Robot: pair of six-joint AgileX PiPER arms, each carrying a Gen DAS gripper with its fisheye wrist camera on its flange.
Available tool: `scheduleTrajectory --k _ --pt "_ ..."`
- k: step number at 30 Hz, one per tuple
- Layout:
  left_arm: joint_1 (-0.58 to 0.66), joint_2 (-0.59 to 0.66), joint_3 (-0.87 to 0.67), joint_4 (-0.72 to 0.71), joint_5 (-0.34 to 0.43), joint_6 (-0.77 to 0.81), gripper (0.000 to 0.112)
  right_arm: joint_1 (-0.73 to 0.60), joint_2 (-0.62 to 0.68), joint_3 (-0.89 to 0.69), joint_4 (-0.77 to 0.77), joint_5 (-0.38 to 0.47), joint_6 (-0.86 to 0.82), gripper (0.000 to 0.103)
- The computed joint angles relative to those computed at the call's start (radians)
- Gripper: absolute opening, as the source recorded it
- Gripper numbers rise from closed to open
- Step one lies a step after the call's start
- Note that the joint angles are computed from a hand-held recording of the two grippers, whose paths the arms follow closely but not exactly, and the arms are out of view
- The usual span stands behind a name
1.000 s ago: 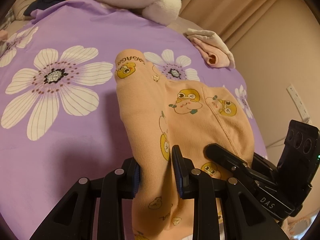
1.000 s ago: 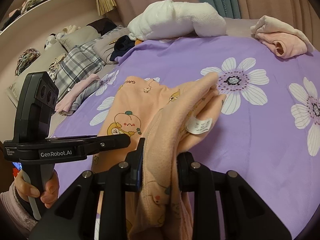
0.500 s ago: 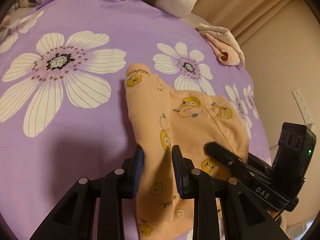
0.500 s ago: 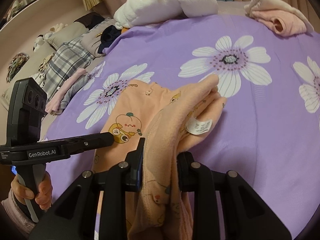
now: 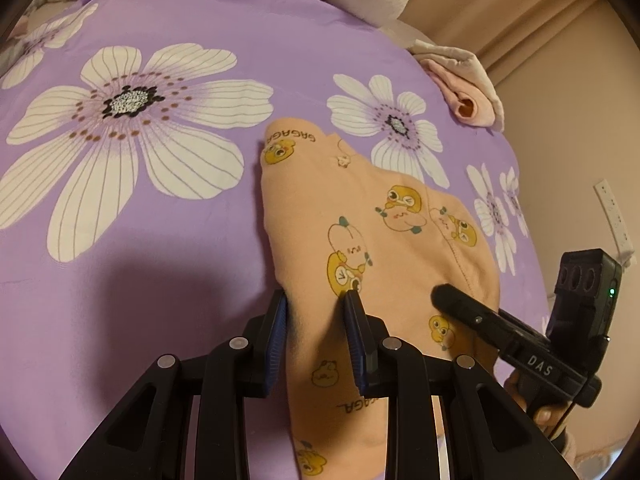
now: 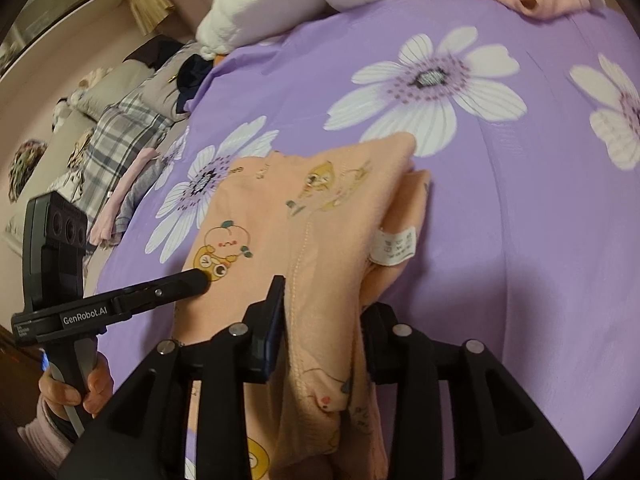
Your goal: Fold small clothes
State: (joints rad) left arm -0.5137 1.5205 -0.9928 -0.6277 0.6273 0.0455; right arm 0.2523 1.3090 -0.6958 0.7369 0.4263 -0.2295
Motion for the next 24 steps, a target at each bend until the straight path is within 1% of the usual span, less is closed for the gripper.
scheduleTrajectory --k 3,7,11,12,15,16,17,18,19,21,23,24 --pt "-0.007 0.002 -0.004 0.020 -0.003 -0.015 0.027 -0.023 -0.006 0.017 0.048 0.008 -0.035 0.039" --pt "-0.013 0.004 -0.005 0.038 -0.007 -0.032 0.027 -0.039 -0.025 0.038 0.074 0.013 -0.052 0.040" --pt "-0.025 0.009 -0.014 0.077 -0.007 -0.067 0.027 -0.085 -0.041 0.069 0.158 0.038 -0.124 0.040" --pt "-0.027 0.010 -0.017 0.087 -0.004 -0.076 0.028 -0.099 -0.043 0.075 0.181 0.047 -0.147 0.041" --pt "-0.039 0.010 -0.024 0.151 -0.001 -0.138 0.037 -0.121 -0.056 0.093 0.208 0.059 -0.172 0.042" --pt "-0.038 0.008 -0.022 0.159 -0.001 -0.145 0.039 -0.128 -0.059 0.097 0.212 0.063 -0.178 0.042" --pt "-0.036 0.003 -0.017 0.162 0.000 -0.147 0.039 -0.131 -0.061 0.100 0.211 0.063 -0.177 0.042" --pt "-0.037 -0.002 -0.013 0.175 0.000 -0.158 0.041 -0.134 -0.061 0.101 0.187 0.064 -0.157 0.046" --pt "-0.043 -0.008 -0.009 0.204 -0.001 -0.183 0.044 -0.129 -0.063 0.101 0.153 0.059 -0.122 0.047" --pt "-0.061 -0.029 0.000 0.284 -0.001 -0.249 0.045 -0.134 -0.064 0.100 0.130 0.063 -0.107 0.047" --pt "-0.079 -0.054 0.006 0.352 0.011 -0.305 0.045 -0.124 -0.070 0.092 0.064 0.059 -0.052 0.047" --pt "-0.092 -0.072 0.009 0.394 0.021 -0.341 0.045 -0.110 -0.077 0.082 -0.002 0.055 0.010 0.047"
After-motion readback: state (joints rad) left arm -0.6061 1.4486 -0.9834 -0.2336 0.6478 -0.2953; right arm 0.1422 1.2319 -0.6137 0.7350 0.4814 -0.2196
